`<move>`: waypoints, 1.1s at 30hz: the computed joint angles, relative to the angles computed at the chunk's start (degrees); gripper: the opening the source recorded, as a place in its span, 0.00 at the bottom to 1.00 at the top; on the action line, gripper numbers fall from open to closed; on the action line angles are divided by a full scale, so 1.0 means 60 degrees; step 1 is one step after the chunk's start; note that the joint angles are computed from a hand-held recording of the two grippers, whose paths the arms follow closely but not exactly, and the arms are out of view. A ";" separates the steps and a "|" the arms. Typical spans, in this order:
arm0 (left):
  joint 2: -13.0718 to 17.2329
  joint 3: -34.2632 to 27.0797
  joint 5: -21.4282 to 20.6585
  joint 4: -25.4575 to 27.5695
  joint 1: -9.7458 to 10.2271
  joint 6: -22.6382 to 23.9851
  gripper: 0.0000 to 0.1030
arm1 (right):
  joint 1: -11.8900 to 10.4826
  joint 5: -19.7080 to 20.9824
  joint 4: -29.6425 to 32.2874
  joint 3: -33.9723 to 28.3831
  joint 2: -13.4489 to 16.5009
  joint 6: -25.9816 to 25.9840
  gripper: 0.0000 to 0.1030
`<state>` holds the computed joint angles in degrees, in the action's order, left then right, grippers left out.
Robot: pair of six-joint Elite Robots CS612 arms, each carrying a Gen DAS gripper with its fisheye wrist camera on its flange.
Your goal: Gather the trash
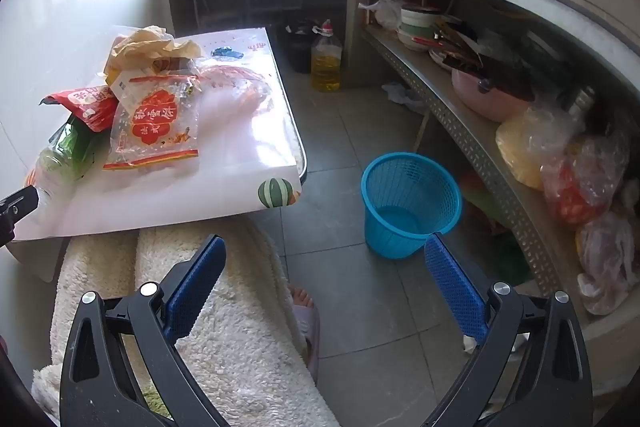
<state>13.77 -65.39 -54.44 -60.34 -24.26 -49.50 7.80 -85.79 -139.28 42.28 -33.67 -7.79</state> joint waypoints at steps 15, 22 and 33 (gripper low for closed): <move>0.0052 -0.0105 0.0059 0.0004 -0.0007 -0.0012 0.95 | 0.0005 0.0009 -0.0119 0.0155 -0.0075 -0.0032 0.93; 0.0056 -0.0051 0.0020 -0.0055 0.0011 -0.0020 0.94 | 0.0034 -0.0004 0.0023 -0.0093 0.0028 -0.0017 0.93; 0.0038 -0.0036 -0.0001 -0.0050 0.0019 -0.0031 0.95 | 0.0034 -0.0012 -0.0018 -0.0014 -0.0031 -0.0036 0.93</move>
